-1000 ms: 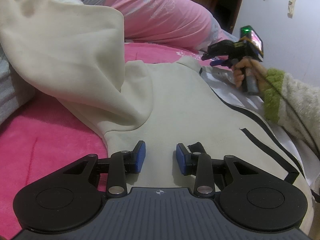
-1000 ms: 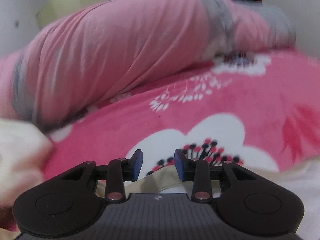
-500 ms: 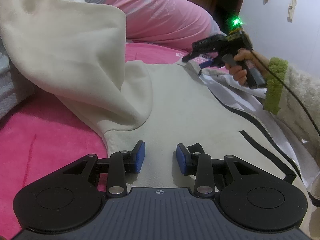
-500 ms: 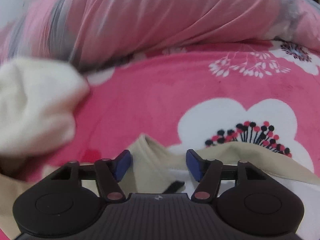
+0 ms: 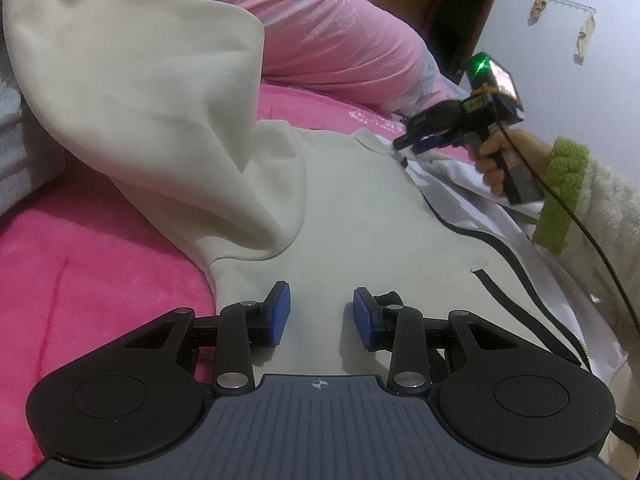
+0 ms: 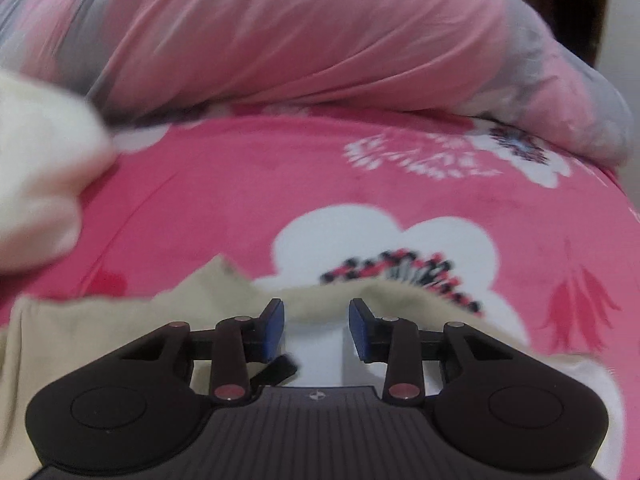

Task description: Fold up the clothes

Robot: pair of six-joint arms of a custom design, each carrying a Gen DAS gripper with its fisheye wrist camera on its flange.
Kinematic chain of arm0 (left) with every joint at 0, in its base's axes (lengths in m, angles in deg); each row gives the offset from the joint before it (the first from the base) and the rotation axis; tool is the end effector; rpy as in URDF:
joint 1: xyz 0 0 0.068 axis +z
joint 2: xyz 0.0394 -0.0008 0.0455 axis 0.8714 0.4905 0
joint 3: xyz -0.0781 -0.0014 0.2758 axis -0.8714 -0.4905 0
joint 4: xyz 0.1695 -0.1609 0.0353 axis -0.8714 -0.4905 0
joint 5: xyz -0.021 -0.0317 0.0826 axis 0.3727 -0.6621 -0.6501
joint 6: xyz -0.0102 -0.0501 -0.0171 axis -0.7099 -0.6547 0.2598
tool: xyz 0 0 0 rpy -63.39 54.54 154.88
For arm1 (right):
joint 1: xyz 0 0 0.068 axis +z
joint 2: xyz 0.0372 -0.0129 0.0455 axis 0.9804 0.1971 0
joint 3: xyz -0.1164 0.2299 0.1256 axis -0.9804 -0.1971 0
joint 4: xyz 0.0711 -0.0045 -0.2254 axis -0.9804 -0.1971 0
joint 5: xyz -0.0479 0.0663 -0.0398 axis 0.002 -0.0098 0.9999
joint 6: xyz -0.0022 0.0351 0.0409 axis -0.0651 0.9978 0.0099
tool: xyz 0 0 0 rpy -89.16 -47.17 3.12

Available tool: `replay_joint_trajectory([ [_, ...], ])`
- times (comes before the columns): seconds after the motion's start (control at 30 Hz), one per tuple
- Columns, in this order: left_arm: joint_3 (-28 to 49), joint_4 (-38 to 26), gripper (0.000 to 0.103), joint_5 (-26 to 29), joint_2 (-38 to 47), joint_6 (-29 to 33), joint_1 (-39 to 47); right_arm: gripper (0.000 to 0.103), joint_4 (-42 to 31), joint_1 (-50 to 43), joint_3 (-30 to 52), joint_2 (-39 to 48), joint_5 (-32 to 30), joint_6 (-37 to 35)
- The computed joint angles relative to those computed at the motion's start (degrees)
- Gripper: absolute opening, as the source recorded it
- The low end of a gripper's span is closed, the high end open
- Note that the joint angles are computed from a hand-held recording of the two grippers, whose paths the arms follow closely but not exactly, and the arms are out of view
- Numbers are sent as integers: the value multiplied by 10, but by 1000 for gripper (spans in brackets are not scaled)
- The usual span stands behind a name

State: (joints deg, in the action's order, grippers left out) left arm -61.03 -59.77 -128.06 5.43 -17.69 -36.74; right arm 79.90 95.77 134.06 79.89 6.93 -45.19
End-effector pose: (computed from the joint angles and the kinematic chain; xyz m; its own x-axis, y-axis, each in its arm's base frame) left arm 0.0106 -0.1547 0.1105 -0.5615 -0.2555 -0.7870 0.0485 0.9393 -0.3395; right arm 0.3525 0.1092 0.1835 -0.6797 -0.2541 -0.6881 -0.3319 0.9431 -0.0205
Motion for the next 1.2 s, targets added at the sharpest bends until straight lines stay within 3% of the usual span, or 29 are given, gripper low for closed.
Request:
replay_joint_trajectory([
  [0.1, -8, 16, 35, -1, 3, 0, 0, 41, -34, -20, 38, -2, 0, 11],
  [0.3, -11, 49, 35, 5, 4, 37, 21, 57, -87, -93, 120, 42, 10, 20],
  [0.5, -17, 60, 35, 7, 2, 48, 26, 62, -238, -200, 301, 187, -108, 97],
  [0.63, -17, 73, 35, 9, 6, 58, 32, 69, -339, -228, 387, 248, -196, 82],
  [0.7, -17, 79, 35, 9, 8, 62, 35, 67, -375, -240, 397, 251, -259, 60],
  [0.73, -19, 87, 35, 10, 10, 67, 37, 60, -392, -245, 402, 253, -286, 47],
  [0.8, -21, 97, 35, 10, 13, 70, 40, 49, -377, -240, 364, 227, -286, 24],
  [0.83, -21, 102, 35, 10, 15, 72, 41, 34, -363, -236, 340, 211, -282, 16],
  [0.9, -19, 99, 35, 10, 16, 71, 41, 20, -334, -234, 288, 174, -315, -1],
  [1.03, -16, 91, 35, 9, 18, 67, 38, 17, -291, -215, 159, 71, -376, -109],
  [1.2, -17, 89, 35, 9, 14, 67, 38, 17, -307, -146, 45, -8, -299, -266],
])
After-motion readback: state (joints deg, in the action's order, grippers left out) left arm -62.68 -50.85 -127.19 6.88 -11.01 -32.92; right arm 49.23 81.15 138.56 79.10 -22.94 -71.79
